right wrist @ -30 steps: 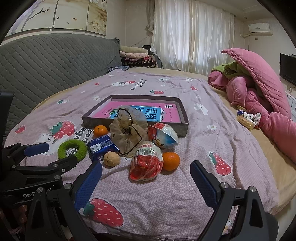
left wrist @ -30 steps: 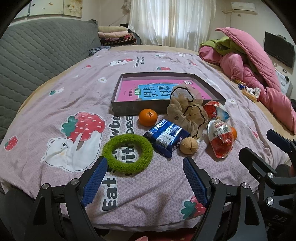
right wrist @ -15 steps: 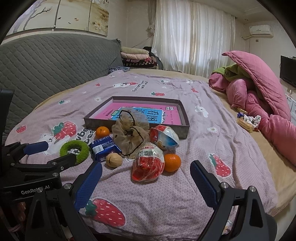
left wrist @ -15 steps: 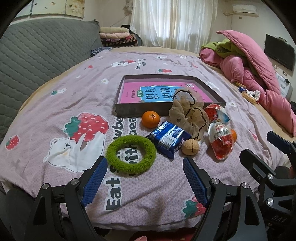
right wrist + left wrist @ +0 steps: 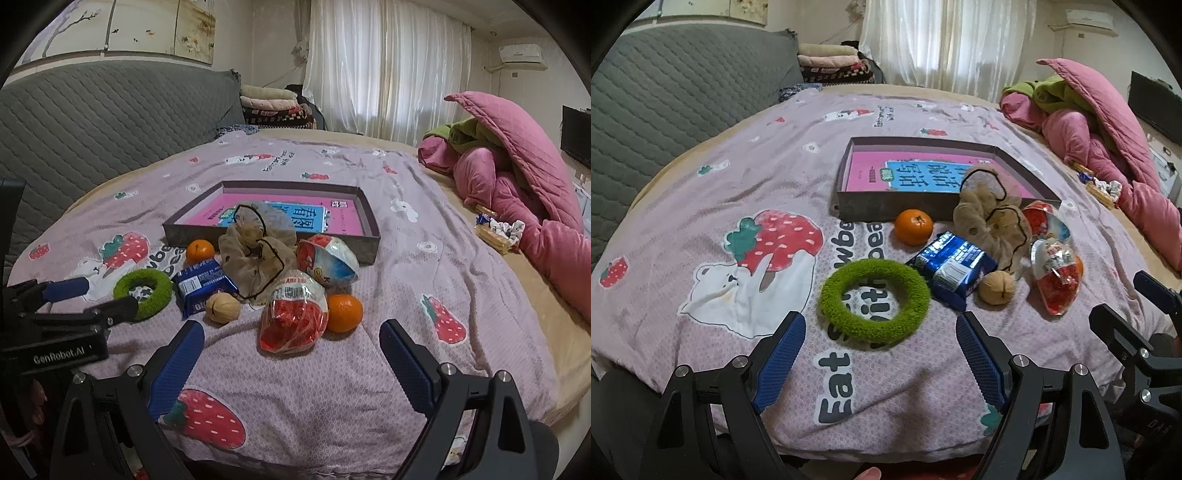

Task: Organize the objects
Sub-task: 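Move the left tool toward the green fuzzy ring while the right tool approaches the red-wrapped egg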

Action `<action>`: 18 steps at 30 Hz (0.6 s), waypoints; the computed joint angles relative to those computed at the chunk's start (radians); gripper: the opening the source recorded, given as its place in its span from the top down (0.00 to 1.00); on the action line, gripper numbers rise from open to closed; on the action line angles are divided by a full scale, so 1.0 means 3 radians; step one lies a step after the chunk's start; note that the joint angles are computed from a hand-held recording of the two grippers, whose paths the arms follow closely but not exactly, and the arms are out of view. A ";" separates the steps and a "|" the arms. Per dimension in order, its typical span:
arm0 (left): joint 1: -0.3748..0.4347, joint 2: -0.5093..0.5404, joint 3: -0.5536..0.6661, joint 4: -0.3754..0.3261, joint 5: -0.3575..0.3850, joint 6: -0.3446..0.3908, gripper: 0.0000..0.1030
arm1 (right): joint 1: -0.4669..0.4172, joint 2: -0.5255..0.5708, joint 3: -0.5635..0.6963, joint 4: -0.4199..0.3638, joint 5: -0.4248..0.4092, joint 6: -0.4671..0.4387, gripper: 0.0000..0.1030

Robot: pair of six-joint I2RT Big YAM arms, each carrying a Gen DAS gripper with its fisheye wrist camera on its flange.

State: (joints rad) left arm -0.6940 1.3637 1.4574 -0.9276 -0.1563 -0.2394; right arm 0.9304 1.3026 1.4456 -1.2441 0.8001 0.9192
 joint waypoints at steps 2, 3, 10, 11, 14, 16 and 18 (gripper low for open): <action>0.0008 0.0026 0.0007 0.0000 0.0025 0.0005 0.18 | -0.0028 -0.0010 -0.0031 0.0020 -0.0038 -0.0007 0.07; 0.0007 0.0037 0.0007 0.0002 0.0017 0.0014 0.18 | -0.0041 -0.0018 -0.0048 0.0037 -0.0055 -0.0010 0.07; -0.0012 0.0105 0.0009 0.0042 -0.0042 0.0107 0.18 | -0.0109 -0.0035 -0.0121 0.0098 -0.0123 -0.0009 0.07; -0.0013 0.0119 0.0013 0.0040 -0.0060 0.0115 0.18 | -0.0119 -0.0031 -0.0123 0.0102 -0.0132 -0.0014 0.07; -0.0019 0.0155 0.0028 0.0039 -0.0104 0.0142 0.18 | -0.0128 -0.0025 -0.0135 0.0117 -0.0150 -0.0039 0.07; -0.0030 0.0176 0.0039 0.0052 -0.0143 0.0179 0.18 | -0.0141 -0.0014 -0.0131 0.0126 -0.0162 -0.0067 0.07; -0.0033 0.0190 0.0050 0.0060 -0.0136 0.0196 0.18 | -0.0154 -0.0004 -0.0125 0.0109 -0.0165 -0.0059 0.07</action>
